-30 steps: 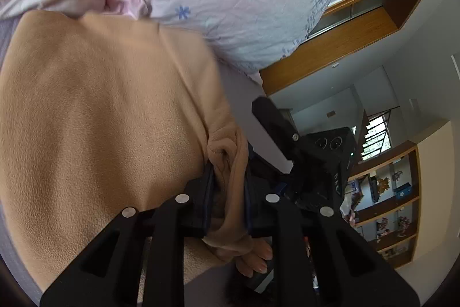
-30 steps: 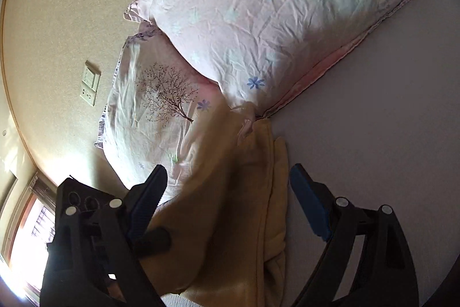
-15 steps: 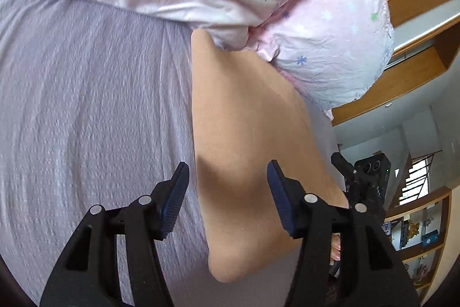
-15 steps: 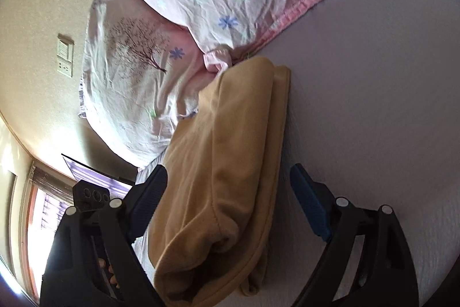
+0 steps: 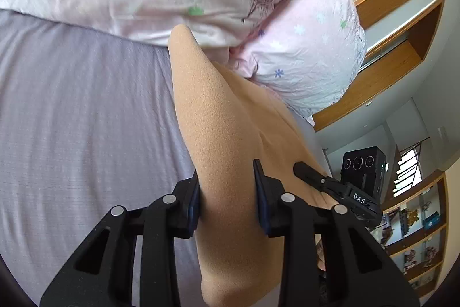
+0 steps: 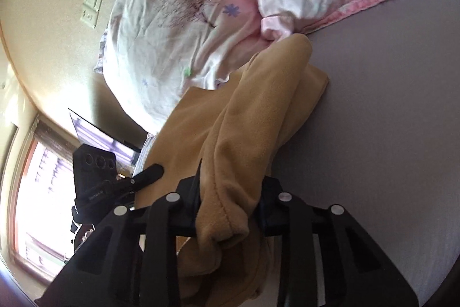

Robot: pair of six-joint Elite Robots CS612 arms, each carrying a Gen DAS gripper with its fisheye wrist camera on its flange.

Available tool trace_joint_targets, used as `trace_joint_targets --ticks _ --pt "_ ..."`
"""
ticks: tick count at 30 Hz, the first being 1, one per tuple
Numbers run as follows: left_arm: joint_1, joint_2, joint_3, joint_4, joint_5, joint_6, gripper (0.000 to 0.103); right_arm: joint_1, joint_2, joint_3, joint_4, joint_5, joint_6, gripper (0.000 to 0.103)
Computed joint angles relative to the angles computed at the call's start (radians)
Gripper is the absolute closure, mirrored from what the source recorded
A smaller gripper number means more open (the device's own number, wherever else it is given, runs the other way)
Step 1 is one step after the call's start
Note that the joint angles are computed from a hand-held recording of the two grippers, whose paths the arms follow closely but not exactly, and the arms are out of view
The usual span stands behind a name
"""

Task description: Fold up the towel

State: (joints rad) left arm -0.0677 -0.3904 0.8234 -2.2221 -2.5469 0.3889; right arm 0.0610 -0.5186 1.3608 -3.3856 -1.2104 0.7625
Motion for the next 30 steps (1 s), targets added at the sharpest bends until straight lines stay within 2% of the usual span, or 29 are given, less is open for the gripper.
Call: trace_joint_targets --ticks 2,3,4,5,6,7,8,9,10,11,13,15,16,18,19,21,23,25,26,27,28,30 --pt "0.011 -0.004 0.006 -0.058 0.055 -0.018 0.068 0.017 0.016 -0.048 0.086 0.013 -0.059 0.071" --pt "0.014 -0.008 0.009 -0.062 0.102 -0.015 0.067 0.025 0.019 -0.066 0.148 0.006 -0.089 0.064" --pt "0.017 -0.011 0.012 -0.065 0.132 -0.021 0.067 0.033 0.016 -0.07 0.19 -0.026 -0.099 0.054" --pt "0.022 -0.017 0.027 -0.101 0.143 -0.037 0.068 0.037 0.004 -0.055 0.19 -0.068 -0.086 0.05" --pt "0.031 -0.028 0.056 -0.166 0.134 -0.043 0.068 0.042 -0.013 -0.027 0.157 -0.124 -0.062 0.047" --pt "0.038 -0.041 0.086 -0.226 0.117 -0.04 0.068 0.047 -0.031 0.011 0.088 -0.183 -0.029 0.039" --pt "0.045 -0.054 0.116 -0.279 0.09 -0.027 0.067 0.049 -0.043 0.045 -0.007 -0.211 0.004 0.036" --pt "0.049 -0.068 0.145 -0.304 0.056 0.004 0.063 0.048 -0.047 0.065 -0.097 -0.198 0.03 0.03" --pt "0.05 -0.084 0.171 -0.297 0.025 0.05 0.06 0.045 -0.042 0.07 -0.187 -0.142 0.059 0.025" --pt "0.047 -0.1 0.195 -0.275 0.009 0.1 0.055 0.037 -0.033 0.061 -0.242 -0.049 0.086 0.023" --pt "0.032 -0.129 0.234 -0.203 0.016 0.199 0.054 0.035 -0.014 0.018 -0.236 0.085 0.11 0.02" --pt "0.017 -0.145 0.263 -0.148 0.041 0.266 0.049 0.047 0.005 -0.026 -0.164 0.141 0.109 0.02" --pt "0.008 -0.151 0.278 -0.154 0.077 0.274 0.048 0.052 0.004 -0.031 -0.105 0.123 0.102 0.02" --pt "-0.007 -0.156 0.302 -0.182 0.168 0.273 0.048 0.061 -0.01 -0.017 0.025 0.024 0.097 0.023" --pt "-0.011 -0.156 0.309 -0.185 0.196 0.283 0.048 0.057 -0.002 -0.018 0.041 0.018 0.128 0.026" --pt "-0.012 -0.164 0.338 -0.239 0.217 0.292 0.048 0.048 0.008 -0.004 -0.015 0.049 0.169 0.027" --pt "-0.005 -0.174 0.352 -0.246 0.198 0.304 0.047 0.059 -0.025 0.029 0.01 0.006 0.119 0.024" --pt "0.008 -0.185 0.374 -0.284 0.18 0.285 0.032 0.079 -0.056 0.067 -0.007 -0.072 0.043 0.008" --pt "0.014 -0.192 0.395 -0.346 0.195 0.251 0.012 0.09 -0.069 0.085 -0.028 -0.113 0.001 0.004" --pt "0.019 -0.2 0.421 -0.432 0.225 0.204 0.002 0.104 -0.085 0.108 -0.036 -0.167 -0.04 0.002" --pt "0.023 -0.206 0.446 -0.517 0.265 0.162 0.001 0.121 -0.104 0.13 -0.025 -0.243 -0.077 0.002" --pt "0.022 -0.213 0.469 -0.578 0.35 0.128 0.001 0.154 -0.129 0.144 0.059 -0.405 -0.124 0.002"
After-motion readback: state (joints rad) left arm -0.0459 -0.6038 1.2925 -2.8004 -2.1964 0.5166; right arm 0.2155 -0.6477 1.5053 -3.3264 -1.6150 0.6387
